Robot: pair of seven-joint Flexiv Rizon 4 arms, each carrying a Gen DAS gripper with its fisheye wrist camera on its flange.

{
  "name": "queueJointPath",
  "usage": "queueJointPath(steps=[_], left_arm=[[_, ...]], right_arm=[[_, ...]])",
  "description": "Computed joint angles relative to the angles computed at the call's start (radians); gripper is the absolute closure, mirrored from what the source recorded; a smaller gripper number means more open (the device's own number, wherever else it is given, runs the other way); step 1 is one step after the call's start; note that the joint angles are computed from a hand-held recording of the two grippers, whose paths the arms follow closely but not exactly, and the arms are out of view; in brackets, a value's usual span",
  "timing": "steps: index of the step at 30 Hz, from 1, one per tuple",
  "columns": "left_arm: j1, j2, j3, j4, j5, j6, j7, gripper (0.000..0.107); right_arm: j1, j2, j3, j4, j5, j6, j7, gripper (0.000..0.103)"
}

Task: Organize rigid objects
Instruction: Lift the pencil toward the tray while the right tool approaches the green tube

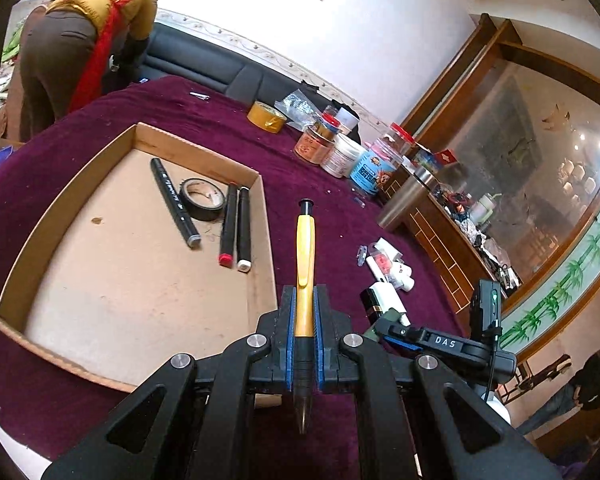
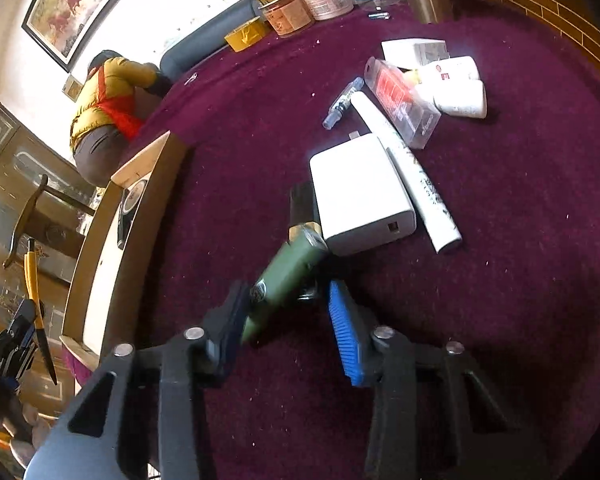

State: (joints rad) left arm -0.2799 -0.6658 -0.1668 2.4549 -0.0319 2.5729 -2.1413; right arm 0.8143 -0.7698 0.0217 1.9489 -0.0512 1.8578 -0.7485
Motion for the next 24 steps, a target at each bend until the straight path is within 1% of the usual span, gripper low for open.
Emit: queueJointPath(steps=[2,4,10,12,15,19,21,22,23,24], left_arm=[[-0.001,-0.006,0.000,0.000,0.000,0.007,-0.004,0.101],[-0.001,-0.010,-0.001,-0.004,0.002,0.006,-0.003,0.101],[-0.023,-0.004,-0.002,-0.005,-0.015,0.000,0.006,0.101],[-0.021,0.000,0.001,0.001,-0.014,0.004,0.007,0.101],[-0.014,0.001,0.004,0.008,-0.010,0.010,0.005,0.101],[-0.005,-0.013,-0.001,0.003,0.001,0.014,-0.005,0.101],[-0.007,-0.016,-0.003,0.002,0.002,0.015,-0.005,0.101],[-0.007,-0.017,-0.003,0.002,0.004,0.017,-0.005,0.101],[-0.008,-0.018,-0.003,0.003,0.003,0.019,-0.005,0.101],[-0.006,-0.018,-0.003,0.004,0.005,0.021,-0.006,0.101]], right_arm=[[-0.005,-0.003,0.004,-0.007,-0.007,-0.002,-0.005,0.067],[-0.026,-0.016,0.024,-0.029,-0.027,-0.012,-0.012,0.067],[-0.013,-0.017,0.024,-0.037,-0.033,-0.018,-0.009,0.065],[0.004,-0.014,0.013,-0.035,-0.040,-0.025,-0.017,0.065],[0.032,-0.015,-0.015,-0.052,-0.047,-0.062,-0.016,0.065],[0.030,-0.032,-0.021,-0.109,-0.075,-0.124,0.006,0.065],[0.031,-0.044,-0.026,-0.138,-0.079,-0.144,0.032,0.061],[0.033,-0.047,-0.028,-0.147,-0.078,-0.149,0.048,0.057],[0.024,-0.053,-0.016,-0.163,-0.078,-0.155,0.065,0.049],[0.017,-0.060,-0.008,-0.179,-0.081,-0.162,0.080,0.046]])
